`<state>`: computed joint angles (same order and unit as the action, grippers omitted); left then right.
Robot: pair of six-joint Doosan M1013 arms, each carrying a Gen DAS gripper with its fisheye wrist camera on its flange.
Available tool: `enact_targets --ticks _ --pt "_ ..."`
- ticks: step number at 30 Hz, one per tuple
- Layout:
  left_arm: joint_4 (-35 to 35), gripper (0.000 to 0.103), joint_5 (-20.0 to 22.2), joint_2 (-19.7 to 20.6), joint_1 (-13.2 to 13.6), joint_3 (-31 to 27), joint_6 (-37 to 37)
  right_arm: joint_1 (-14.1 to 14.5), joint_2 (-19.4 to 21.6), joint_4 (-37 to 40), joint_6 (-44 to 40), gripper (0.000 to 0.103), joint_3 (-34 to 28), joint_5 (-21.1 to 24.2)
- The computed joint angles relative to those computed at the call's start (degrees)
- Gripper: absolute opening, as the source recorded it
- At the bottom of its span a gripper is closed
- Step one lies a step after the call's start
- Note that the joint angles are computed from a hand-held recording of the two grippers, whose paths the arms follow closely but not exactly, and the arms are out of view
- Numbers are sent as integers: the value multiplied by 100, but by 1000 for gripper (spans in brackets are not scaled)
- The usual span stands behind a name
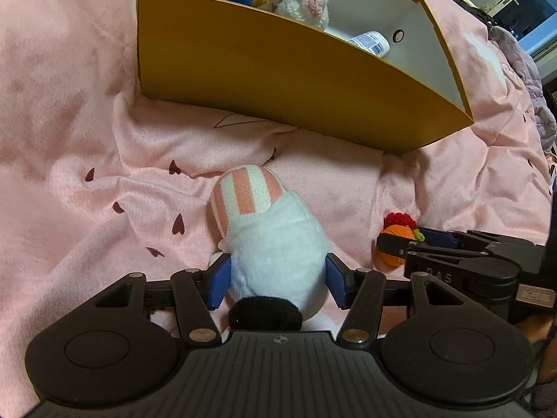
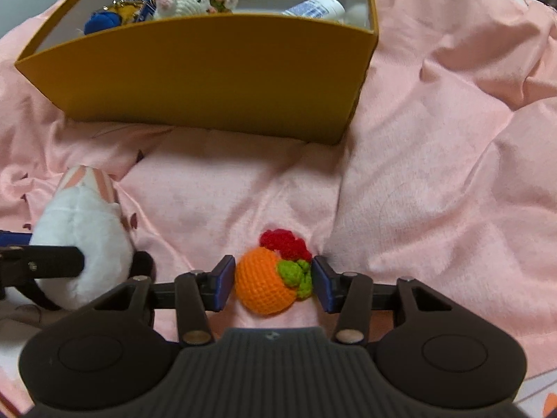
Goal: Organize objects
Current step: 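Lift the striped-hat plush and orange fruit over the box with both tools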
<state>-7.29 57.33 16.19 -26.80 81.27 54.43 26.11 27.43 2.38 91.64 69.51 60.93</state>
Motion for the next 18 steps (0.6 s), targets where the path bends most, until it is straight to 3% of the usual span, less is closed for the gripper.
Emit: enact_targets --ticks 6,14,18 --pt "-58 65 -182 -89 7 52 49 -7 -96 96 -78 48 77 -182" --pt "-396 65 -575 -229 33 -46 490 -9 -419 395 -746 48 170 -891" --pt "-162 65 -756 -268 -6 -195 510 -28 -528 597 -1069 48 120 -1247"
